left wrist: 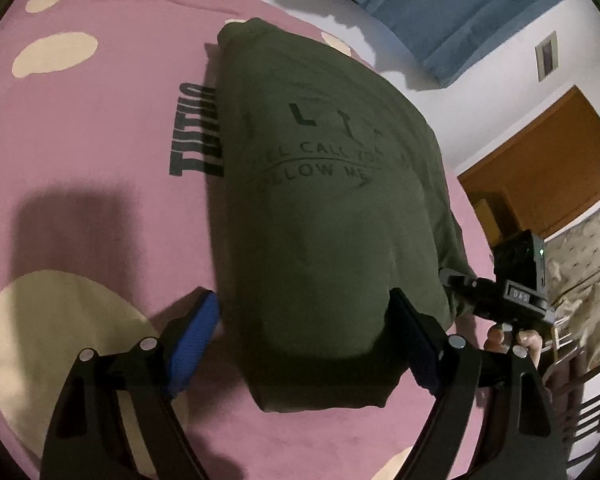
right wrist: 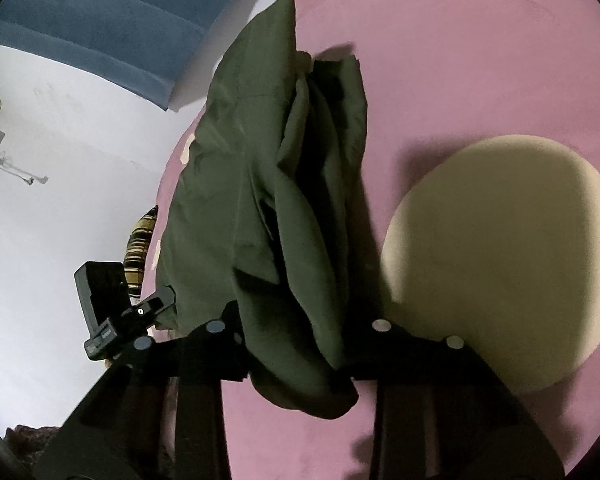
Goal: Fold small clothes
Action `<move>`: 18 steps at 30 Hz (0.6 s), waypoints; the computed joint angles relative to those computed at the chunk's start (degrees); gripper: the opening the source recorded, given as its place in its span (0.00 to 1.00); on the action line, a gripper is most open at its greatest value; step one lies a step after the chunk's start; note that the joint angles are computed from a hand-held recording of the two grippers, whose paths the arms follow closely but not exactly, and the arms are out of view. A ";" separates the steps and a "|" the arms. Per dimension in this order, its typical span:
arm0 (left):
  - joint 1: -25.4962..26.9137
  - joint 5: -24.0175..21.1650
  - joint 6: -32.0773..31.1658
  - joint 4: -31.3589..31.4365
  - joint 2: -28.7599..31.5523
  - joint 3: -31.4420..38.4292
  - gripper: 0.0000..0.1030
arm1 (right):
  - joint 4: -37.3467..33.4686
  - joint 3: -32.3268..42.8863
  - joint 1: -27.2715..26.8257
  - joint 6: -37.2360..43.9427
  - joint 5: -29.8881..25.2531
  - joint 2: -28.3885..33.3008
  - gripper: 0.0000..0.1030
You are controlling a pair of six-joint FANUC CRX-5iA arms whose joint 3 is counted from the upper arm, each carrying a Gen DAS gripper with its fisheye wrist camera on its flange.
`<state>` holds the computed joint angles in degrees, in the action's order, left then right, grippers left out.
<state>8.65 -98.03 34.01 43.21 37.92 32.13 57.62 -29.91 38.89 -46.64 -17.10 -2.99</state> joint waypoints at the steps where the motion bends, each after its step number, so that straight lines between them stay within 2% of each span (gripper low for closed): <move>1: -0.01 0.00 -0.41 0.07 0.01 -0.04 0.81 | 2.33 -0.75 -0.68 -2.06 1.13 -0.11 0.29; 6: 0.10 0.17 -1.87 0.78 -0.08 -0.72 0.81 | 10.93 -2.48 -3.29 -9.19 4.60 0.07 0.29; 15: -0.05 0.57 -2.75 1.85 0.16 -0.74 0.81 | 17.09 -3.84 -4.81 -14.45 5.79 -0.49 0.29; 18: 0.20 0.02 -2.68 2.19 0.57 -0.45 0.82 | 22.73 -4.55 -6.30 -19.63 7.01 -0.55 0.29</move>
